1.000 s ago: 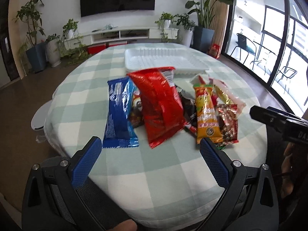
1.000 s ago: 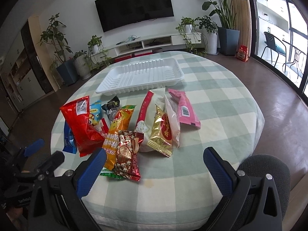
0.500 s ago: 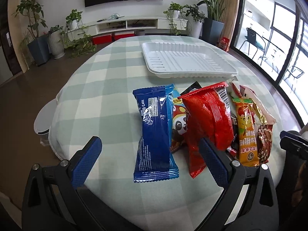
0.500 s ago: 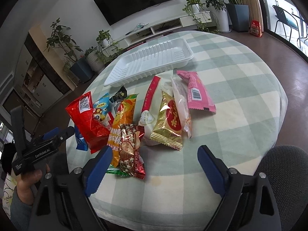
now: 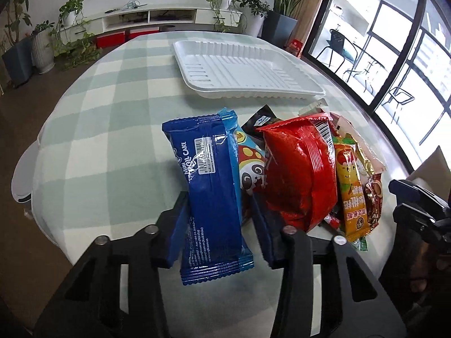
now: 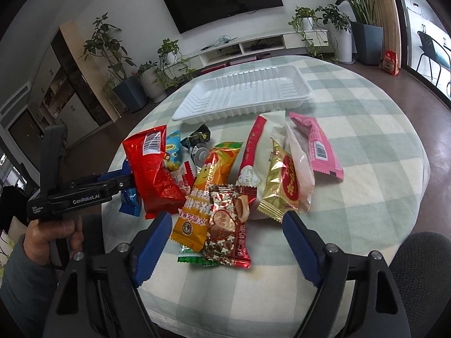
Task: Organize snacks
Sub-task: 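Grasp the blue cake packet with the left tool while the right tool grasps the red chip bag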
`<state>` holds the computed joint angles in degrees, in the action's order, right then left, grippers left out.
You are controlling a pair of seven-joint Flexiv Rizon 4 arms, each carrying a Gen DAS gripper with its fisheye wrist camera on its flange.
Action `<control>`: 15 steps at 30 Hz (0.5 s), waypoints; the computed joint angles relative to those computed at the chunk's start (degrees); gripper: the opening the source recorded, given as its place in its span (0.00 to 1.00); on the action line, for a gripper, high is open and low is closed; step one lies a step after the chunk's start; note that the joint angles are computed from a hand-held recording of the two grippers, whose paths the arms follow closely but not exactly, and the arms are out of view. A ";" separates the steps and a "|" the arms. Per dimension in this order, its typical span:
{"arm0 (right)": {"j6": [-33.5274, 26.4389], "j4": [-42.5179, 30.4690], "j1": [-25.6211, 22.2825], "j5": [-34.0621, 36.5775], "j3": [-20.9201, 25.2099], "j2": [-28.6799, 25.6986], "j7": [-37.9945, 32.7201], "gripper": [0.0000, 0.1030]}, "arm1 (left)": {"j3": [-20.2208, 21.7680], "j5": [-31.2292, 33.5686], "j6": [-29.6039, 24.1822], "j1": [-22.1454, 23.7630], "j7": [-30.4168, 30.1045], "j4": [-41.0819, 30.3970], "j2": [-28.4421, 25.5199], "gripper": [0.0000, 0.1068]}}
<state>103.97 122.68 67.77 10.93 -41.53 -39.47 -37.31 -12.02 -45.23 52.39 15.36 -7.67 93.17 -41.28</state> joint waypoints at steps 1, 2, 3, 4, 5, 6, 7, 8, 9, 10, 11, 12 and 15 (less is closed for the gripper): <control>-0.50 -0.15 0.73 -0.17 -0.83 -0.20 -0.12 0.81 | 0.26 0.39 -1.12 0.03 -0.79 -0.82 -0.47 0.29; -0.90 -0.37 1.15 -0.47 -1.35 -0.35 -0.20 0.81 | 0.21 0.23 -1.84 0.28 -1.11 -1.01 -0.55 0.28; -1.05 -0.73 1.15 -0.89 -1.54 -0.51 -0.31 0.81 | 0.17 0.01 -2.17 0.43 -1.29 -1.16 -0.62 0.27; -1.32 -1.08 1.22 -1.30 -1.73 -0.57 -0.42 0.81 | 0.13 -0.27 -2.45 0.56 -1.59 -1.35 -0.70 0.27; -1.76 -1.46 1.41 -1.81 -2.03 -0.59 -0.56 0.81 | 0.14 -0.45 -2.81 0.70 -1.78 -1.55 -0.80 0.26; -2.12 -1.83 1.91 -2.28 -2.63 -0.79 -0.62 0.81 | 0.04 -0.82 -3.10 0.91 -1.86 -1.64 -0.81 0.26; -2.50 -2.31 2.28 -2.86 -3.17 -1.03 -0.75 0.81 | -0.06 -1.32 -3.28 1.18 -1.77 -1.41 -0.59 0.26; -2.81 -2.93 2.28 -3.58 -3.33 -1.15 -0.98 0.81 | -0.17 -1.93 -3.63 1.52 -1.74 -1.26 -0.41 0.26; -3.04 -3.73 2.03 -4.34 -3.24 -1.32 -1.22 0.81 | -0.33 -2.74 -4.10 1.96 -1.63 -1.03 -0.16 0.26; -3.52 -4.63 1.90 -5.13 -3.37 -1.60 -1.45 0.81 | -0.41 -3.59 -4.62 2.38 -1.65 -0.88 0.03 0.26; -3.97 -5.61 1.77 -5.91 -3.53 -2.00 -1.61 0.81 | -0.43 -4.50 -5.10 2.76 -1.69 -0.73 0.19 0.26; -4.40 -6.75 1.49 -6.66 -3.55 -2.52 -1.63 0.81 | -0.49 -5.59 -5.55 3.22 -1.42 0.03 0.75 0.26; -6.54 -10.78 -0.86 -9.33 -2.05 -3.83 -1.35 0.81 | 0.17 -7.61 -6.88 3.71 -1.23 1.23 1.53 0.26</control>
